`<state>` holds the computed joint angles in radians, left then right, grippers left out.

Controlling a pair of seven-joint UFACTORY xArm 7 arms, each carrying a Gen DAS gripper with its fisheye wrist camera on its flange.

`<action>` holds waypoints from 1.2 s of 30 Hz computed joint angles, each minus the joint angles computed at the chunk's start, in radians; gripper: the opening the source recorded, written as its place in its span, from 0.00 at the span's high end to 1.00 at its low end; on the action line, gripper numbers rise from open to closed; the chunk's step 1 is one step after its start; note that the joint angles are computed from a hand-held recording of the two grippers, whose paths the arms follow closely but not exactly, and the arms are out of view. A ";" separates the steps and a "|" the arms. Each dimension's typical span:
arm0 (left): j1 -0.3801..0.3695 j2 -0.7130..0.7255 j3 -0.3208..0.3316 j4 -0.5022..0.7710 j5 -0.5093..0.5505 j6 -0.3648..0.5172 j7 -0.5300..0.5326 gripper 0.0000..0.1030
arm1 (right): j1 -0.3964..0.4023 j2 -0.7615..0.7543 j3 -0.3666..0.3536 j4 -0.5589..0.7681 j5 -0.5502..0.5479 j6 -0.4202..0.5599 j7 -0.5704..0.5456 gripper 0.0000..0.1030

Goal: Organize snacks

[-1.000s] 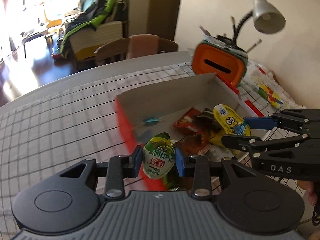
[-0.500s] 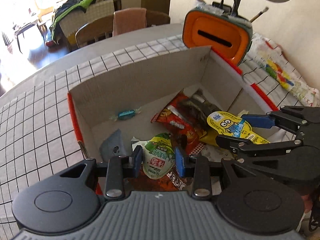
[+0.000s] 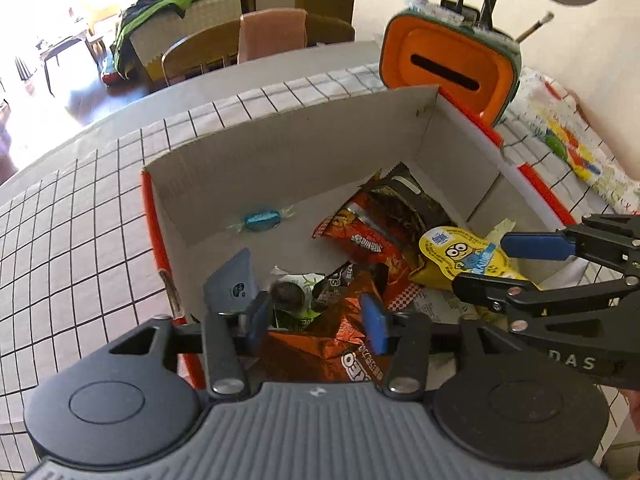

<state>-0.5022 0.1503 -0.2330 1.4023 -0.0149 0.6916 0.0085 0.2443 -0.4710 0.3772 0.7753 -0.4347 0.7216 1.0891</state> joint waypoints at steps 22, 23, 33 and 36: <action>0.033 -0.260 0.011 -0.209 -0.216 -0.127 0.135 0.21 | -0.016 -0.164 0.105 0.028 -0.010 0.050 0.072 0.02; 0.033 -0.273 0.013 -0.220 -0.223 -0.135 0.142 0.21 | -0.019 -0.172 0.111 0.027 -0.011 0.053 0.079 0.02; 0.008 -0.390 0.039 -0.307 -0.305 -0.183 0.200 0.09 | -0.045 -0.245 0.180 0.039 -0.020 0.093 0.132 0.00; -0.002 -0.423 0.045 -0.339 -0.318 -0.212 0.206 0.01 | -0.046 -0.269 0.190 0.037 -0.009 0.104 0.151 0.00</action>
<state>-0.5038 -0.2730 -0.1881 1.0631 -0.3333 0.4791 0.2150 0.1983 -0.7401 0.5675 0.8120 -0.4440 0.8260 1.2398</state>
